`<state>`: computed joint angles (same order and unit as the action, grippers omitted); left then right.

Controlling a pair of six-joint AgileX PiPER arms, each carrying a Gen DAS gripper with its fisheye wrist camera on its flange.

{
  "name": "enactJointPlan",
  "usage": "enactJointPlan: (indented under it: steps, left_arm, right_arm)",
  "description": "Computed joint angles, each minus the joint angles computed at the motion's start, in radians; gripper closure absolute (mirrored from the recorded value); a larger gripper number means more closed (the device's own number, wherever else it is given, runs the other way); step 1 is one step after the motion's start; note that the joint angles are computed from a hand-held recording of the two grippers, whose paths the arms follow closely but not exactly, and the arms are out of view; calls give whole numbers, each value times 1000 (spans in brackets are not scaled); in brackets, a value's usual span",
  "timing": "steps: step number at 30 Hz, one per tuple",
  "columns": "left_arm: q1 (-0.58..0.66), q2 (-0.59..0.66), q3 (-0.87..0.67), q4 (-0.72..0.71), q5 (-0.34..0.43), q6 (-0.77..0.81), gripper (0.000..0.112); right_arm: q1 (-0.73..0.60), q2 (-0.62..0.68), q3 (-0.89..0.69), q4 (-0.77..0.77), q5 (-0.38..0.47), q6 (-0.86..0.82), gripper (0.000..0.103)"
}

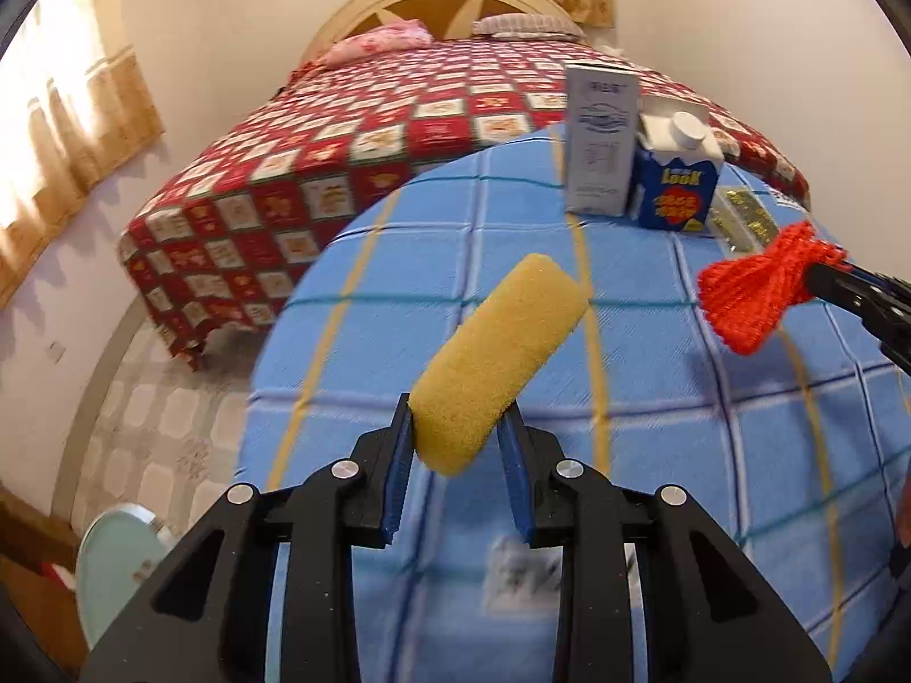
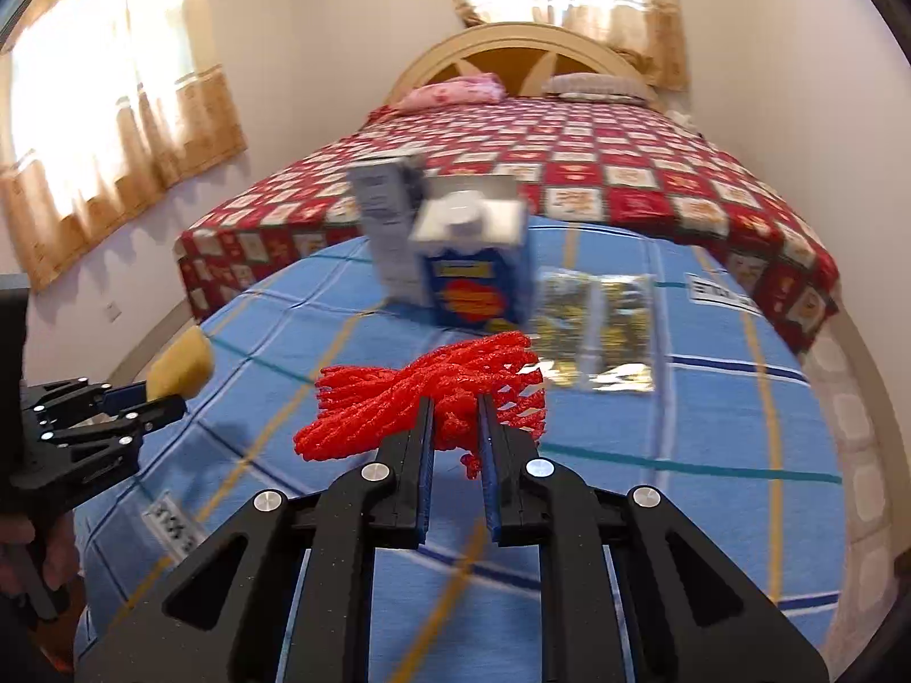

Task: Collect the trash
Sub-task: 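Carry the yellow sponge over the bin with the left tool while the right carries the mesh bag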

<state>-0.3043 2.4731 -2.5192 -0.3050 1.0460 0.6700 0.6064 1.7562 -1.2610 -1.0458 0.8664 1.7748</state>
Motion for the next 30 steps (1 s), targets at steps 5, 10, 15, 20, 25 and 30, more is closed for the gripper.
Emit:
enactJointPlan:
  steps: [5,10,15,20,25,30]
  left_arm:
    - [88,-151,286,-67,-121,103,83]
    - [149,-227,430,-94,-198,163,83]
    - [222,-273,509,-141,-240,225,83]
    - [287,-282,514,-164,-241,250,83]
    - [331,-279,506,-169,-238,260,83]
    - [371,-278,500,-170,-239,269,83]
  right_arm:
    - [44,106,-158,29,25,-71,88]
    - [79,217,-331,66,57,-165,88]
    - [113,333,-525,105,99,-281,88]
    - [137,433,-699,143,126,-375,88]
    - [155,525,-873,180,167,-472,88]
    - [176,639,-1095,220,231,-586,88]
